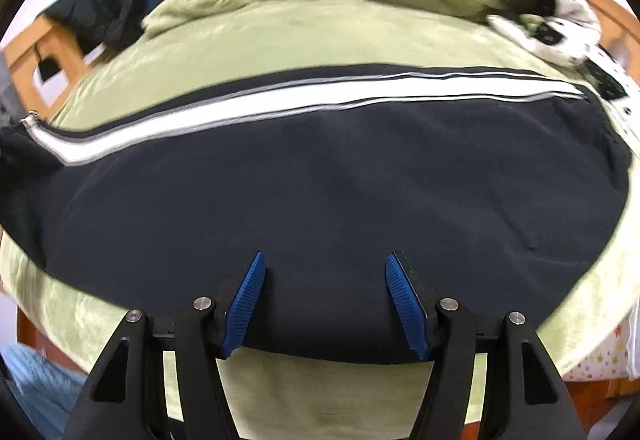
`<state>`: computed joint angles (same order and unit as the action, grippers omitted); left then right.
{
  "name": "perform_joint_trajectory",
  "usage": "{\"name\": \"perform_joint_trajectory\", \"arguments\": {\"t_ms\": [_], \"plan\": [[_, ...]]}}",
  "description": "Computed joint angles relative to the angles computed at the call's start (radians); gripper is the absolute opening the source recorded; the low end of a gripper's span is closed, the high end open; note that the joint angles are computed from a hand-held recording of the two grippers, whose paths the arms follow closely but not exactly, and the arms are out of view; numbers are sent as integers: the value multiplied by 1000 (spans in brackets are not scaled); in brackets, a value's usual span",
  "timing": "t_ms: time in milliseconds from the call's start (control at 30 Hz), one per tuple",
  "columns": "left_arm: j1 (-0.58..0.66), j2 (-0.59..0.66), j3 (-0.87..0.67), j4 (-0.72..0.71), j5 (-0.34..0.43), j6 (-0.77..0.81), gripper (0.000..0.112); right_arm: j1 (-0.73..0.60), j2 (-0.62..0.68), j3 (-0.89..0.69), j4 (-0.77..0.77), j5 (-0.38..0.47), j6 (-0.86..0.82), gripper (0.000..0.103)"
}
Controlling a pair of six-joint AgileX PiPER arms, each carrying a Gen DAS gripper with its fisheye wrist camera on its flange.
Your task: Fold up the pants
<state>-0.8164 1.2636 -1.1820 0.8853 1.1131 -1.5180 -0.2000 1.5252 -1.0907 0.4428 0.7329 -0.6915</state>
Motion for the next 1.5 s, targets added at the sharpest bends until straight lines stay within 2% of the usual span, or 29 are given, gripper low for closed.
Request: {"name": "perform_joint_trajectory", "arguments": {"t_ms": [100, 267, 400, 467, 533, 567, 600, 633, 700, 733, 767, 800, 933, 1000, 1067, 1100, 1133, 1200, 1267, 1333, 1400, 1500], "plan": [[-23, 178, -152, -39, -98, 73, 13, -94, 4, -17, 60, 14, -25, 63], [-64, 492, -390, -122, -201, 156, 13, -250, 39, -58, 156, 29, -62, 63], [-62, 660, -470, -345, -352, 242, 13, -335, 119, -146, 218, 106, -50, 63], [-67, 686, -450, -392, -393, 263, 13, -349, 147, -171, 240, 139, -44, 63], [-88, 643, -383, -347, -419, 257, 14, -348, 162, -184, 247, 154, -45, 63], [-86, 608, -345, -376, -446, 297, 20, -343, 161, -180, 249, 154, -50, 63], [-72, 572, -312, -445, -482, 363, 33, -334, 154, -169, 254, 149, -61, 63], [-59, 545, -288, -504, -499, 415, 40, -329, 147, -155, 265, 146, -82, 63], [-64, 447, -191, -502, -525, 408, 52, -311, 145, -150, 290, 157, -118, 63], [-82, 387, -137, -441, -517, 358, 55, -302, 146, -149, 303, 166, -133, 63], [-111, 332, -82, -343, -492, 269, 62, -285, 149, -152, 326, 185, -150, 63], [-134, 287, -40, -267, -454, 195, 63, -273, 141, -141, 339, 193, -159, 63], [-226, 126, 104, -116, -233, -4, 63, -189, 117, -107, 422, 219, -210, 63], [-265, 74, 153, -113, -127, -31, 63, -126, 90, -75, 428, 181, -223, 63], [-273, 33, 200, -128, -103, -36, 63, -39, 70, -52, 386, 102, -199, 62], [-281, 21, 225, -148, -81, -38, 63, 6, 68, -42, 352, 52, -171, 56], [-284, 14, 244, -156, -73, -42, 63, 38, 72, -38, 319, 18, -144, 50], [-284, 28, 265, -148, -85, -67, 63, 129, 103, -43, 167, -43, -30, 24], [-253, 46, 274, -148, -128, -64, 63, 173, 103, -21, 95, -97, 2, 24], [-218, 69, 274, -154, -177, -69, 63, 174, 66, 20, 119, -131, -58, 22], [-186, 92, 271, -158, -240, -76, 63, 93, 56, 16, 241, -41, -136, 21], [-175, 136, 264, -110, -265, -117, 63, 50, 89, -8, 263, 31, -128, 21]]}}
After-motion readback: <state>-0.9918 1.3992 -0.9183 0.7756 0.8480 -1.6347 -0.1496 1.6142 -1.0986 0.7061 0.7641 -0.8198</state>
